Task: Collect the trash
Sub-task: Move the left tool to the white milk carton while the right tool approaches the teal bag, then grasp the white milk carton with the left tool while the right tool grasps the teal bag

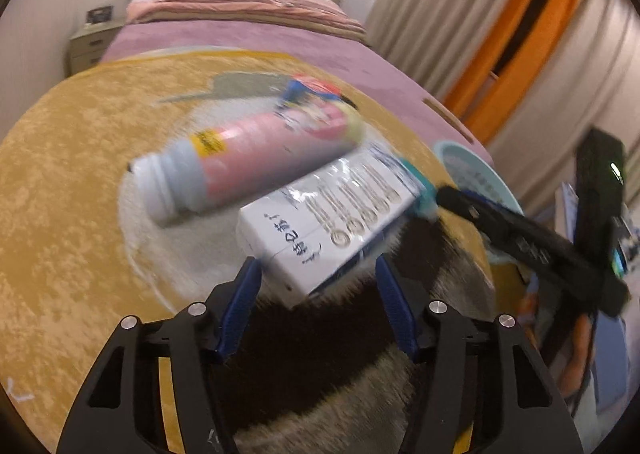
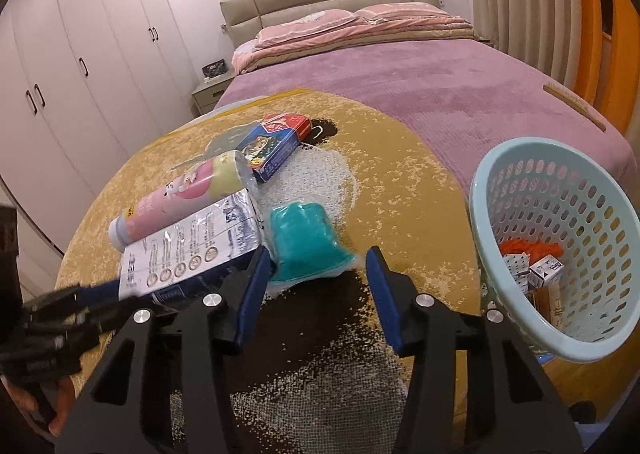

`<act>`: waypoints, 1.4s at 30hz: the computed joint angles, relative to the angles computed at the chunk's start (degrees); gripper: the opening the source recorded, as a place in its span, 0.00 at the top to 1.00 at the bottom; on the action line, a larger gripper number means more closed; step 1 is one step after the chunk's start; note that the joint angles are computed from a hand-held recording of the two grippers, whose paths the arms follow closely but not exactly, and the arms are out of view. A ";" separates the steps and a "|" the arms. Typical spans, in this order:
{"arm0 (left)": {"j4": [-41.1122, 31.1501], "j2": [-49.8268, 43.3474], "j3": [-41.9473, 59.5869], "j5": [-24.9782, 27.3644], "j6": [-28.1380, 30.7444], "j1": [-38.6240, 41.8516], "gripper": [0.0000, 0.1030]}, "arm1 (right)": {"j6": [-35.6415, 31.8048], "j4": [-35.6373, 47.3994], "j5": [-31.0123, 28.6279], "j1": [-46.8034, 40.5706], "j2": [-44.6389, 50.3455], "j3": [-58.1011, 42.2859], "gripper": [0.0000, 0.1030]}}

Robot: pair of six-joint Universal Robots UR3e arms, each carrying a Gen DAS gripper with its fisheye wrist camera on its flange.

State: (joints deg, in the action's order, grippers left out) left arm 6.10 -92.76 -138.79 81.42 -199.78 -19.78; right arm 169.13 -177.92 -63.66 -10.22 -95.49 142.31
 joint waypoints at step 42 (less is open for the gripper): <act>-8.67 0.84 4.17 11.66 1.30 -6.04 0.40 | 0.06 4.90 -6.24 6.46 13.27 -13.62 0.37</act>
State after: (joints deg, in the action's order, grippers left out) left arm -2.57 -91.92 -134.62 93.09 -198.48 -25.83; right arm 169.19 -173.02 -69.90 -3.76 -82.22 128.70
